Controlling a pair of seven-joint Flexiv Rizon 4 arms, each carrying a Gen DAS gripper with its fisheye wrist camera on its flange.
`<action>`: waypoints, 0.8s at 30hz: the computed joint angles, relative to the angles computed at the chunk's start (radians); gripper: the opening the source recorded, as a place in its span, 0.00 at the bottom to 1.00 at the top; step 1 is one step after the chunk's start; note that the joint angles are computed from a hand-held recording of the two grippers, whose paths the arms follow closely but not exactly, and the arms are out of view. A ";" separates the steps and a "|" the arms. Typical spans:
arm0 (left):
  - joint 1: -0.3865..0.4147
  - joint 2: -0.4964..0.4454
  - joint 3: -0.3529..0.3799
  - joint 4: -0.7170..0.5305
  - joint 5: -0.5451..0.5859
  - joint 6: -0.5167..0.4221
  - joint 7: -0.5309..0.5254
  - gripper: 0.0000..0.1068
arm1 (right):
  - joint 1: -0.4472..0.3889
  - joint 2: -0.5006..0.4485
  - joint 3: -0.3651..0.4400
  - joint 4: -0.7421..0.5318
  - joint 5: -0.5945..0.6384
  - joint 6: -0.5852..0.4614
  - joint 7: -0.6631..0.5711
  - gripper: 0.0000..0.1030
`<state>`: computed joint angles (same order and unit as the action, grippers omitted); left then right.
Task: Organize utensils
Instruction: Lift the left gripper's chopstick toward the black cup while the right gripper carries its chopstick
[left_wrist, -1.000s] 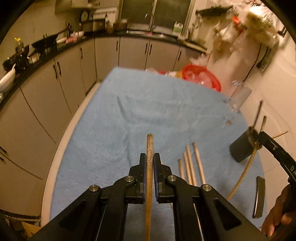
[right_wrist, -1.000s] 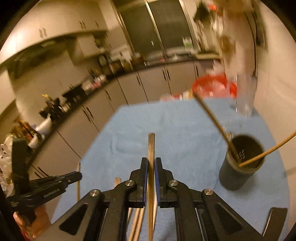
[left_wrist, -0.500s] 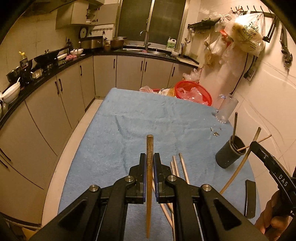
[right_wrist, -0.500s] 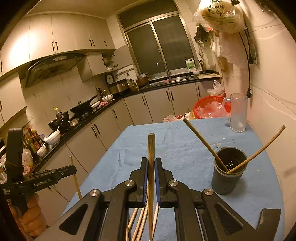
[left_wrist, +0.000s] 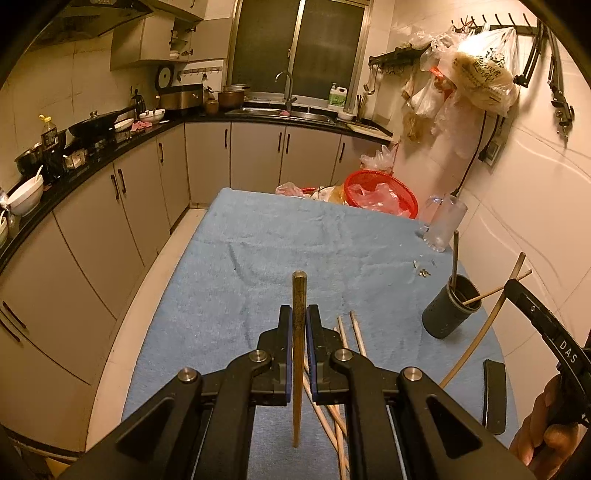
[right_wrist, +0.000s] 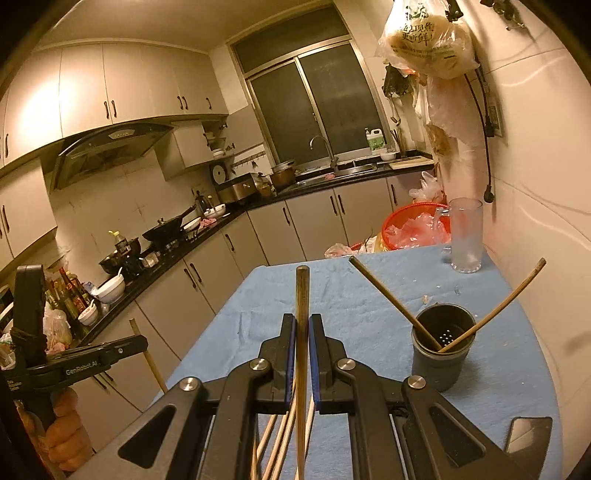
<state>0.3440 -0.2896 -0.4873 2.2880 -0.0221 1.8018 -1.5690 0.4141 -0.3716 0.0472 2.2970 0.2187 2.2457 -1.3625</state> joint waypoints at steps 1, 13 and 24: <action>-0.001 0.003 0.000 0.001 0.000 0.001 -0.001 0.07 | -0.006 0.000 0.002 0.001 -0.006 0.002 0.001 0.07; 0.042 0.029 -0.045 0.012 0.028 0.013 -0.012 0.07 | 0.001 0.010 0.001 0.007 0.025 0.020 -0.010 0.07; 0.096 0.047 -0.121 0.015 0.035 0.001 -0.005 0.07 | -0.011 0.018 0.004 0.021 0.043 0.042 -0.005 0.07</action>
